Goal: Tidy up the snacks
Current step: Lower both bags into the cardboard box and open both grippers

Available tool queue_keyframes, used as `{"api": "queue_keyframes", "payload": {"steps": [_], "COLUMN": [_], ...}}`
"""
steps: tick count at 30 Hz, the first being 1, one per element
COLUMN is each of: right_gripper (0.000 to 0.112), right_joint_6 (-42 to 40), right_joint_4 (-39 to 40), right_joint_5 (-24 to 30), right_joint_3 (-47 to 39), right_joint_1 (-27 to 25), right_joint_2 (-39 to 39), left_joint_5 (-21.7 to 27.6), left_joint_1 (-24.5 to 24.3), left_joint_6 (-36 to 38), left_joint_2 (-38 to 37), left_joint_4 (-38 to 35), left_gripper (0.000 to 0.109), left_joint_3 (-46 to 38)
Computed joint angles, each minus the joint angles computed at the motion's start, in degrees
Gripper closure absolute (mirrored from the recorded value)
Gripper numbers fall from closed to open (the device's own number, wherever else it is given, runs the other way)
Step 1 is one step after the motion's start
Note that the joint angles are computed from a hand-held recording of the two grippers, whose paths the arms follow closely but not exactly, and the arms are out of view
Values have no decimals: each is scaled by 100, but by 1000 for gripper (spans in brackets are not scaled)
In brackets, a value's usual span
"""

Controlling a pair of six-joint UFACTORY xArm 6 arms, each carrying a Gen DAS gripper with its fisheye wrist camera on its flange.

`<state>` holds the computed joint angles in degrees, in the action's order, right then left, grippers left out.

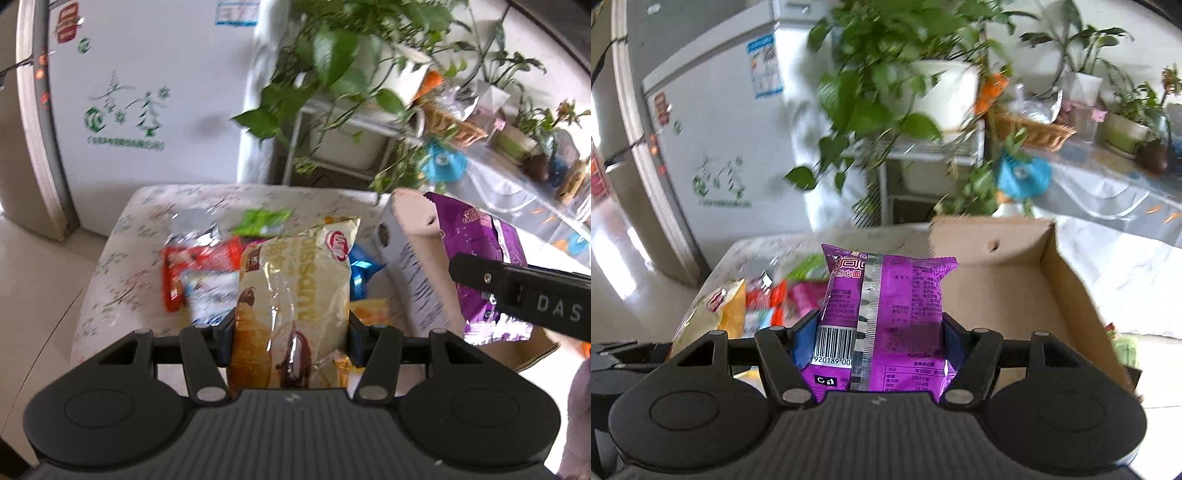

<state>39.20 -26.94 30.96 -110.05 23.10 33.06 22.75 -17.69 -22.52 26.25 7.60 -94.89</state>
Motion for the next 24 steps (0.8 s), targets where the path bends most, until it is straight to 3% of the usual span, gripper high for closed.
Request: {"api": "queue_keyframes", "payload": {"steps": [14, 24], "right_gripper": [39, 39], "right_joint_6": [612, 825], "right_joint_4": [-70, 385], "right_joint_5": [-265, -145], "right_joint_3": [623, 709], "right_joint_1": [-580, -909], "right_joint_2": [-504, -577], "left_joint_5": [400, 1429], "left_joint_1": [-522, -850], "left_joint_6": [761, 1126], "left_joint_2": [877, 2216], "left_joint_4": [-806, -1227], "left_gripper": [55, 55], "left_joint_3": [-1581, -3755]}}
